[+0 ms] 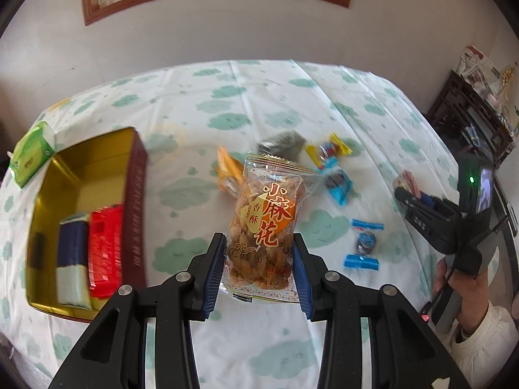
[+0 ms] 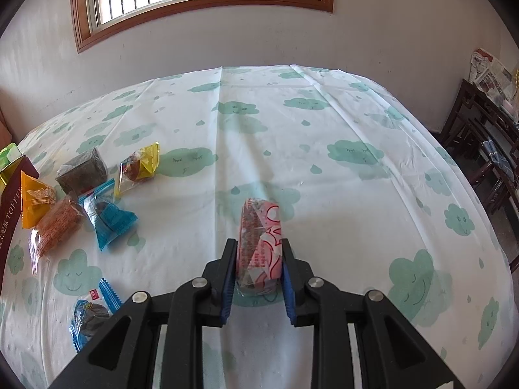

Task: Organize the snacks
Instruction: 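Carry the snack bag into the tin and open the left gripper while the right holds the pastry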

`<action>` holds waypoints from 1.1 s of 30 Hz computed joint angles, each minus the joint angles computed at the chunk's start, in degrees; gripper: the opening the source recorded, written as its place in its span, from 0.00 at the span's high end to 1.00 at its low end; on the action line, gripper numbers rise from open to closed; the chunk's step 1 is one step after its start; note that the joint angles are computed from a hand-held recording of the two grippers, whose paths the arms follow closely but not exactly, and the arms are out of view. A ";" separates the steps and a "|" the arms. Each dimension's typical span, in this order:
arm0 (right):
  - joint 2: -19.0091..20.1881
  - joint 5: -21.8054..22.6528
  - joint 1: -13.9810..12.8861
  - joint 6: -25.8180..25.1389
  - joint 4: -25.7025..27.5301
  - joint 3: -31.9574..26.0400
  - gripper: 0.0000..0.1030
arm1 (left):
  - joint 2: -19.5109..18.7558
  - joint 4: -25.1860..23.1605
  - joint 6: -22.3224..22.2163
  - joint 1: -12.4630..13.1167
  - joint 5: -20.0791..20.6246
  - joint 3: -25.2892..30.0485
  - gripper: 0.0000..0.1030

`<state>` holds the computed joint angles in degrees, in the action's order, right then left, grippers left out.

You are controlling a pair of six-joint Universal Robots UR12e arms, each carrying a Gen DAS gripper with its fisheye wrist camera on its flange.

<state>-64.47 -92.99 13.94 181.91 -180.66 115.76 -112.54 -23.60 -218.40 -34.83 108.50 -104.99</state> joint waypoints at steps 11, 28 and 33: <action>0.04 -0.50 0.19 -0.19 0.12 -0.10 0.75 | 5.69 -4.64 -6.13 4.78 9.14 -6.95 0.65; 0.08 -1.09 0.29 -0.59 0.19 -0.16 0.75 | 6.35 -8.93 -7.24 9.24 9.89 -11.83 0.65; 0.08 -1.32 0.36 -0.74 0.22 -0.19 0.75 | 6.01 -8.76 -6.89 9.38 9.14 -12.04 0.65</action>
<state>-64.39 -94.31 14.29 181.17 -180.44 115.58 -106.53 -32.35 -225.29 -25.45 117.64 -117.03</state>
